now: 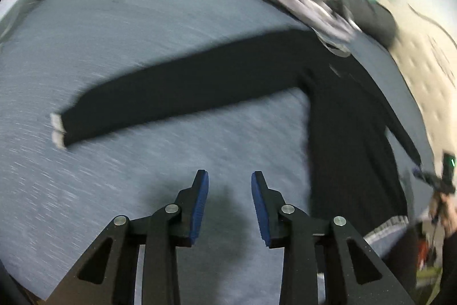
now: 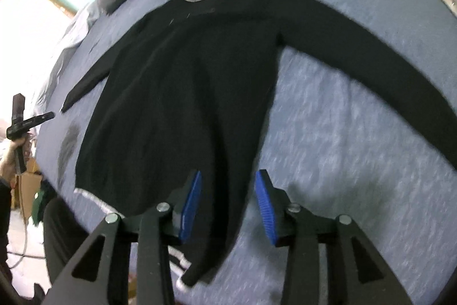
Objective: Fold clothes
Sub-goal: 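Pull the held sleeve outward with the left tool and open it, then grasp the sweater hem with both tools and tug it straight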
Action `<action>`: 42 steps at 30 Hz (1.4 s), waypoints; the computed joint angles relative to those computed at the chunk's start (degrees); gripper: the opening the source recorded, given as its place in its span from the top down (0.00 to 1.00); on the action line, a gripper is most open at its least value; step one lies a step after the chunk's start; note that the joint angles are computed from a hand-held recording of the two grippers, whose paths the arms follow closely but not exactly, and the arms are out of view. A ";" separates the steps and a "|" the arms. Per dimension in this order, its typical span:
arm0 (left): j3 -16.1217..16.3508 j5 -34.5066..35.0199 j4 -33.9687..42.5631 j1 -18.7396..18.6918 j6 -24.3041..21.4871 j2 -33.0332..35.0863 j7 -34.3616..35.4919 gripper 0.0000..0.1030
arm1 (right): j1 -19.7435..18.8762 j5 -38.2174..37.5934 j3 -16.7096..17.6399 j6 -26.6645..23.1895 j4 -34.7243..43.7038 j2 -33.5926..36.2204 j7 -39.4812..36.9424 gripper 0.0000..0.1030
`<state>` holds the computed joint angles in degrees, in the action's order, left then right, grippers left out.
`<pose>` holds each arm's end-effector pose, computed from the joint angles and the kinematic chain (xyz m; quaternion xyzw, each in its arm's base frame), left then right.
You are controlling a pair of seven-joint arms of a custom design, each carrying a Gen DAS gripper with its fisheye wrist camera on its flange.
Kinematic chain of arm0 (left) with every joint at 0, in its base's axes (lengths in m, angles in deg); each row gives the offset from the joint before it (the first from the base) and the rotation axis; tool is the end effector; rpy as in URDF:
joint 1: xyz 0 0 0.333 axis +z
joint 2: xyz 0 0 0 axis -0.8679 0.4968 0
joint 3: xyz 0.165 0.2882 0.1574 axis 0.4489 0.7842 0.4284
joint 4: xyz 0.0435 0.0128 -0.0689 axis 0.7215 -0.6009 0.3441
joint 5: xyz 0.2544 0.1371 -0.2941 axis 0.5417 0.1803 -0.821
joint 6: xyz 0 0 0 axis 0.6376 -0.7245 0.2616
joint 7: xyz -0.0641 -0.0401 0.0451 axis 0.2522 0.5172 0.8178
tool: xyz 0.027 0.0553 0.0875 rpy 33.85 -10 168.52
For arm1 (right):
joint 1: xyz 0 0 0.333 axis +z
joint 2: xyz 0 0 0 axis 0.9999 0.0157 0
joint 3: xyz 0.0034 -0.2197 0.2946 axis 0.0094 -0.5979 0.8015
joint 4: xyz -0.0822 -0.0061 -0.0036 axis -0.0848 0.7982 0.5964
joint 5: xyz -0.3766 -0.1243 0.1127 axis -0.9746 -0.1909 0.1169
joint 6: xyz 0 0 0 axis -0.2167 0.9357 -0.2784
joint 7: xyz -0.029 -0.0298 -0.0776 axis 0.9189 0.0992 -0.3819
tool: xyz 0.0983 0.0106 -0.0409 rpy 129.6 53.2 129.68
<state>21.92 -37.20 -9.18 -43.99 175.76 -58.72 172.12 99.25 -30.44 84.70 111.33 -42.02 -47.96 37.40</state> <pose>0.6213 0.1440 0.5930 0.6079 -0.7575 0.2381 0.0026 0.5276 0.0948 0.5823 -0.7048 0.6693 0.0209 0.2342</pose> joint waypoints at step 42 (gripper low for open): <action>-0.40 4.84 -22.29 -10.25 -6.43 -14.99 -1.28 0.58 | 0.02 -3.55 -1.14 -5.16 -13.12 -13.59 0.31 0.97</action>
<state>21.53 -32.36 -31.46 -54.24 169.33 -73.71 170.84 99.26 -33.98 83.56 106.17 -55.13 -61.56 37.71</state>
